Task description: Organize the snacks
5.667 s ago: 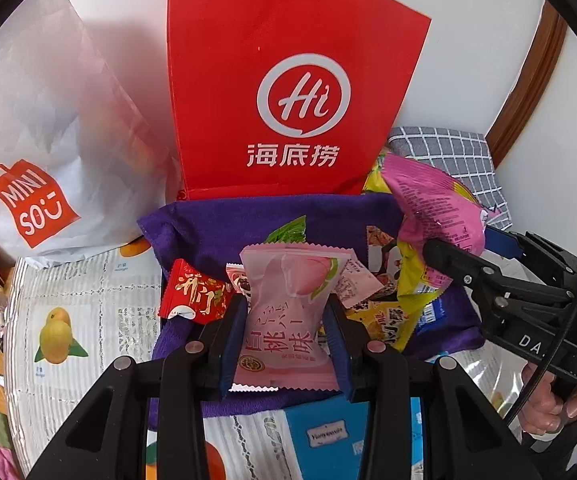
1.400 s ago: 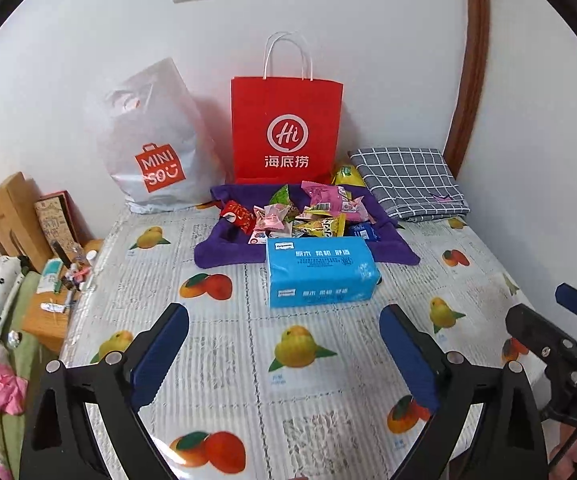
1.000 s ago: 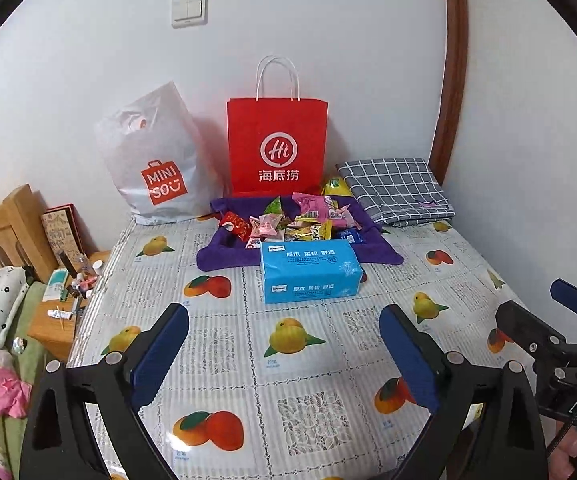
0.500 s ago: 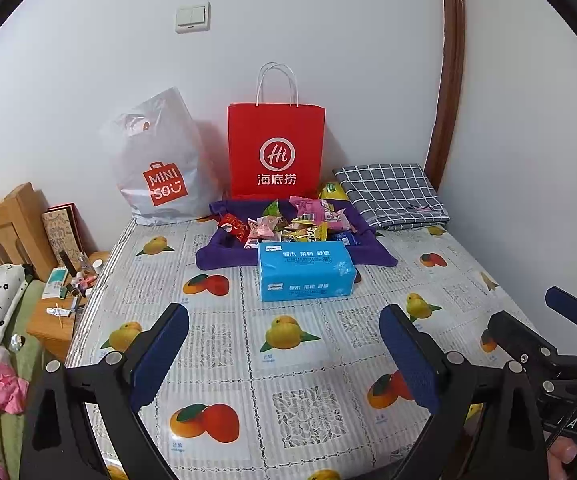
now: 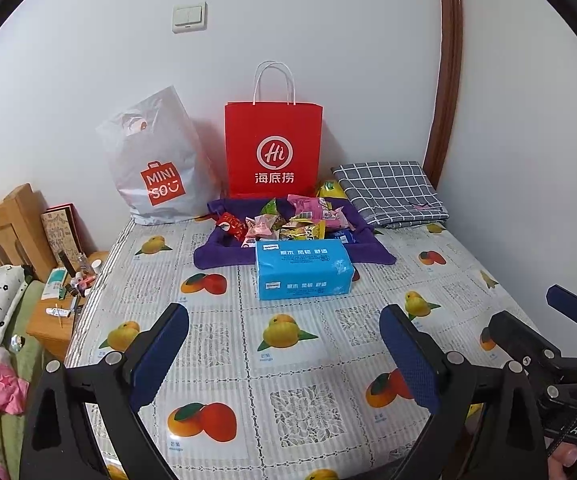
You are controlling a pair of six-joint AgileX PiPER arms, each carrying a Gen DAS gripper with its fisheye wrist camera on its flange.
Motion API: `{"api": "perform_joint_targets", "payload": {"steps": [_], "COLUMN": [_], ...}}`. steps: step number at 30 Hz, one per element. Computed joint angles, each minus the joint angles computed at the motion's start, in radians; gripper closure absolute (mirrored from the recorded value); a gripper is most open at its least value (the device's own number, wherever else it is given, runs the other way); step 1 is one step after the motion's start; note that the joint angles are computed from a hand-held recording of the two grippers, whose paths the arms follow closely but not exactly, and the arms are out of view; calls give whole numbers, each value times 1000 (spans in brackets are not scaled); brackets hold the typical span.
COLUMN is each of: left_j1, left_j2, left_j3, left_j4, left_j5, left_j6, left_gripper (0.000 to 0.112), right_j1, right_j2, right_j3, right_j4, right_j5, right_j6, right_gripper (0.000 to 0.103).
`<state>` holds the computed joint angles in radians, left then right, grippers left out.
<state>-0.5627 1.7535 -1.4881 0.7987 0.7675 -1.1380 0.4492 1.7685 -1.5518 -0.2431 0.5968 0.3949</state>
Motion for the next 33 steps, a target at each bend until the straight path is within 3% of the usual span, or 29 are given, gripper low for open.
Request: {"api": "perform_joint_targets", "payload": {"steps": [33], "left_j1": [15], "left_j2": [2], "left_j3": [-23], "left_j4": [-52], "left_j5": [-2], "left_j6": [51], "left_gripper": [16], "right_j1": [-1], "right_j2": [-7], "right_j3": [-2], "right_j4": [10], "right_j5": [8], "right_j6": [-6], "right_gripper": [1]}}
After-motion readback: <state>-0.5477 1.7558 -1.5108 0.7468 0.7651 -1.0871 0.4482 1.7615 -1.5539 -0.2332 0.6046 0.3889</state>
